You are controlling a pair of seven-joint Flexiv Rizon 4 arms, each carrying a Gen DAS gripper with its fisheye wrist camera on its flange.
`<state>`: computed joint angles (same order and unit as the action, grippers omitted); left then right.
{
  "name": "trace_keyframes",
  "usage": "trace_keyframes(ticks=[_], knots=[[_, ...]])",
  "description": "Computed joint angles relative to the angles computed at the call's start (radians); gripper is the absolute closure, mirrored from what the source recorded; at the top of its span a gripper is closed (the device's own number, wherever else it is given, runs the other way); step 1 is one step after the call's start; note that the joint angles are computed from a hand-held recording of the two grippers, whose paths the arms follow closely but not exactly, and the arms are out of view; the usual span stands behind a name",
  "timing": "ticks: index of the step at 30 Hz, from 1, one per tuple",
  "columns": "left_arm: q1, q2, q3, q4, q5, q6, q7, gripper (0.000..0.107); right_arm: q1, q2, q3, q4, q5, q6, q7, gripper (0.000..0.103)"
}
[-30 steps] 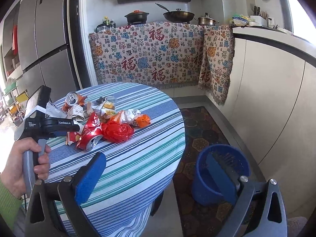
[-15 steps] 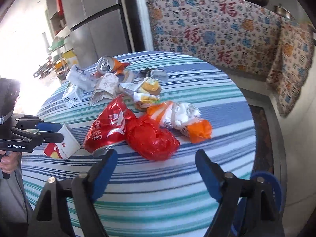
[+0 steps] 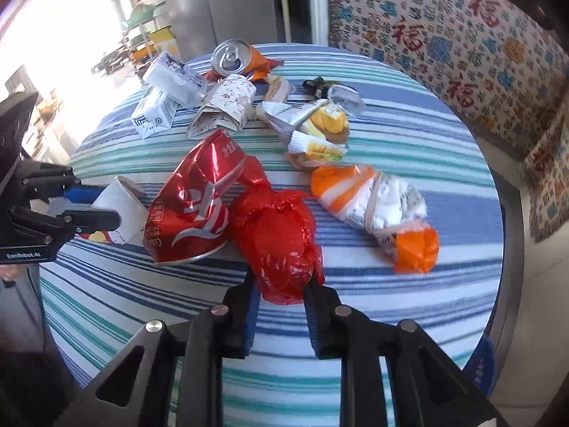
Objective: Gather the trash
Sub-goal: 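Carry the paper cup and red bag over the blue wastebasket with both tools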
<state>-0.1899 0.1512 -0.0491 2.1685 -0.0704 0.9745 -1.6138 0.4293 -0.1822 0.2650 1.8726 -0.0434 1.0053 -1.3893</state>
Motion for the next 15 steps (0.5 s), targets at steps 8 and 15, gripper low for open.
trace_keyframes(ticks=[8,15], knots=[[-0.002,0.055,0.013,0.040,-0.041,0.039,-0.069,0.092,-0.013,0.153,-0.003,0.182,-0.010,0.133,0.237,0.081],[-0.020,0.070,-0.019,0.012,-0.077,0.086,-0.132,0.092,-0.052,0.218,-0.027,0.242,-0.046,0.200,0.327,0.081]])
